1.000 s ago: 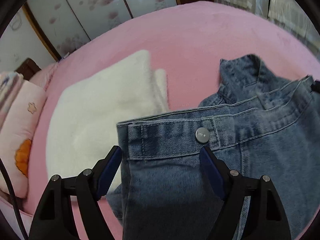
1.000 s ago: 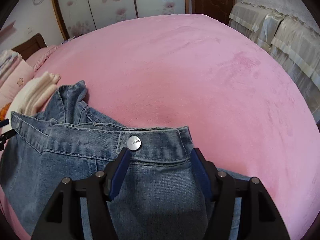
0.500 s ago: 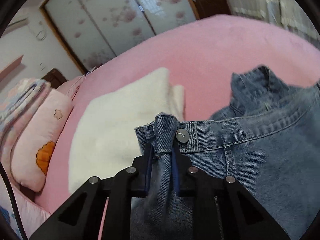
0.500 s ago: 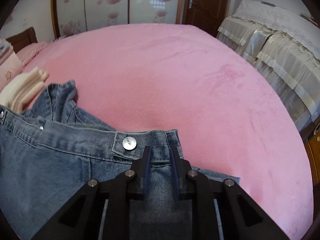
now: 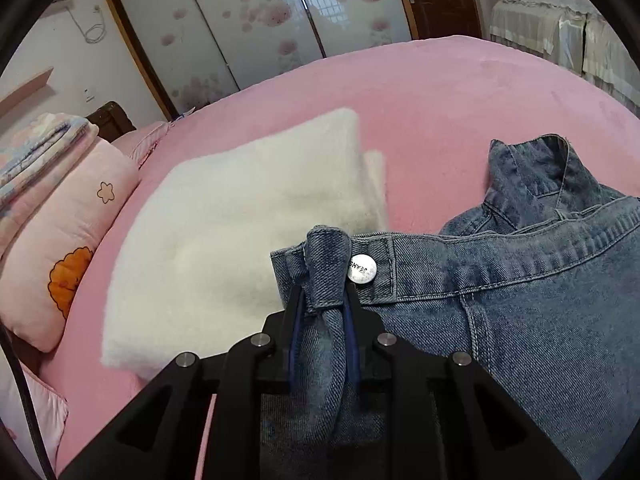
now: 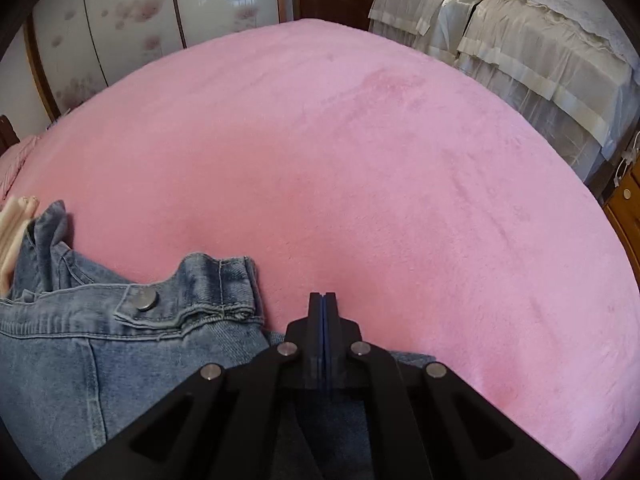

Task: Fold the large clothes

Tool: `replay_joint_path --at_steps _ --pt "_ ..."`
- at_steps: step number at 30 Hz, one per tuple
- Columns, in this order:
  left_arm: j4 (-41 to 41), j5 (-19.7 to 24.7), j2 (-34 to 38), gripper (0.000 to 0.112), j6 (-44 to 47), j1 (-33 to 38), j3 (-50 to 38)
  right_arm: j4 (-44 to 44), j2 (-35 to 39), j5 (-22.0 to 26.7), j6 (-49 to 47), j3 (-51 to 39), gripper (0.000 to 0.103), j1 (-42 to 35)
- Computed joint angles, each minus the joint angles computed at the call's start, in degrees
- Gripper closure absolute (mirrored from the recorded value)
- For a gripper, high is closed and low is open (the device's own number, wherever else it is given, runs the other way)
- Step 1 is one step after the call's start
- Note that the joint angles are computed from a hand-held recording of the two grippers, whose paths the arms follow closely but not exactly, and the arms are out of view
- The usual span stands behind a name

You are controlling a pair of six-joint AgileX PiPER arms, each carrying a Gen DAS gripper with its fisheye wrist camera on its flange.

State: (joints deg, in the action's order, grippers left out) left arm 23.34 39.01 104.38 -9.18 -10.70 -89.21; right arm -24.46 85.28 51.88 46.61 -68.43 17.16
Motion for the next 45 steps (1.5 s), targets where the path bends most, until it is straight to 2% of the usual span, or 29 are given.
replay_joint_path --at_steps 2,4,5,8,12,14,16,20,23,25,26,28,29,30,31,32,33,35,36,39,42,44,45 --pt "0.4 1.4 -0.1 0.08 0.7 0.0 -0.9 -1.7 -1.3 1.3 0.7 -0.2 0.103 1.2" --pt "0.8 5.6 -0.2 0.048 1.2 -0.3 -3.0 -3.5 -2.1 4.3 1.8 -1.8 0.102 3.5" --pt "0.9 6.8 -0.7 0.046 0.9 -0.4 -3.4 -2.9 -2.2 5.1 1.3 -2.9 0.101 4.3" --pt "-4.3 8.0 -6.1 0.046 3.6 -0.5 -0.8 -2.4 -3.5 8.9 0.0 -6.8 0.101 9.8" --pt "-17.0 11.6 -12.6 0.046 7.5 -0.5 1.7 -1.3 -1.6 11.8 0.0 -13.7 0.101 21.4" --pt "-22.3 11.7 -14.4 0.046 6.0 -0.8 3.4 0.4 1.6 11.3 0.2 -17.7 0.101 26.4" --pt "-23.6 11.2 -14.8 0.046 3.1 -1.9 5.2 5.8 5.6 8.1 0.1 -21.1 0.1 29.1" --pt "-18.6 8.7 -13.9 0.046 -6.1 -5.3 10.2 12.1 12.6 1.5 1.3 -23.6 0.099 31.2" --pt "-5.7 5.0 -12.9 0.046 -15.0 -7.2 15.1 10.9 16.3 0.5 2.9 -23.6 0.1 32.5" --pt "0.1 1.5 -12.9 0.045 -17.0 -6.0 18.7 8.1 14.1 -2.4 3.4 -18.6 0.103 31.7" --pt "0.8 -0.7 -13.4 0.045 -16.4 -4.7 20.6 5.3 12.3 -1.8 4.7 -16.2 0.103 31.2" --pt "-4.4 -6.7 -15.4 0.044 -8.7 -0.2 24.8 -1.9 9.1 2.9 8.2 -12.4 0.103 30.4" --pt "-7.1 -7.8 -16.0 0.044 -5.4 1.5 25.7 -3.0 6.6 2.6 8.3 -9.1 0.103 29.1" --pt "-7.7 -8.5 -16.5 0.044 -4.0 2.9 26.6 -5.1 4.2 4.7 9.3 -6.0 0.103 27.5" --pt "-8.2 -8.8 -16.8 0.044 -3.0 3.7 27.0 -7.0 2.4 7.6 10.3 -3.6 0.098 26.0" --pt "-10.7 -9.0 -16.9 0.044 -0.2 4.8 27.2 -8.1 -0.4 8.4 10.7 0.4 0.1 23.3" --pt "-13.1 -9.3 -17.1 0.044 2.3 6.0 27.5 -7.2 -4.3 6.9 10.2 4.8 0.1 19.6" --pt "-14.2 -9.5 -17.0 0.044 3.2 6.5 27.7 -0.6 -12.4 1.0 4.2 11.7 0.103 11.1" --pt "-14.0 -9.4 -17.2 0.044 3.2 6.7 27.8 1.5 -14.0 -0.4 1.7 12.9 0.103 9.1" --pt "-11.4 -8.5 -16.7 0.044 0.6 6.4 26.9 -3.5 -13.5 4.4 5.2 12.0 0.103 13.9" --pt "-10.7 -4.8 -16.6 0.044 -0.4 5.6 24.8 -6.5 -11.1 8.0 9.8 9.9 0.094 18.4" --pt "-10.8 -2.1 -17.7 0.044 -0.4 5.4 23.9 -3.6 -12.3 7.7 9.8 9.3 0.079 18.3" --pt "-11.4 -1.1 -18.7 0.044 0.0 5.5 23.7 -2.1 -13.1 8.0 10.0 8.4 0.076 18.3"
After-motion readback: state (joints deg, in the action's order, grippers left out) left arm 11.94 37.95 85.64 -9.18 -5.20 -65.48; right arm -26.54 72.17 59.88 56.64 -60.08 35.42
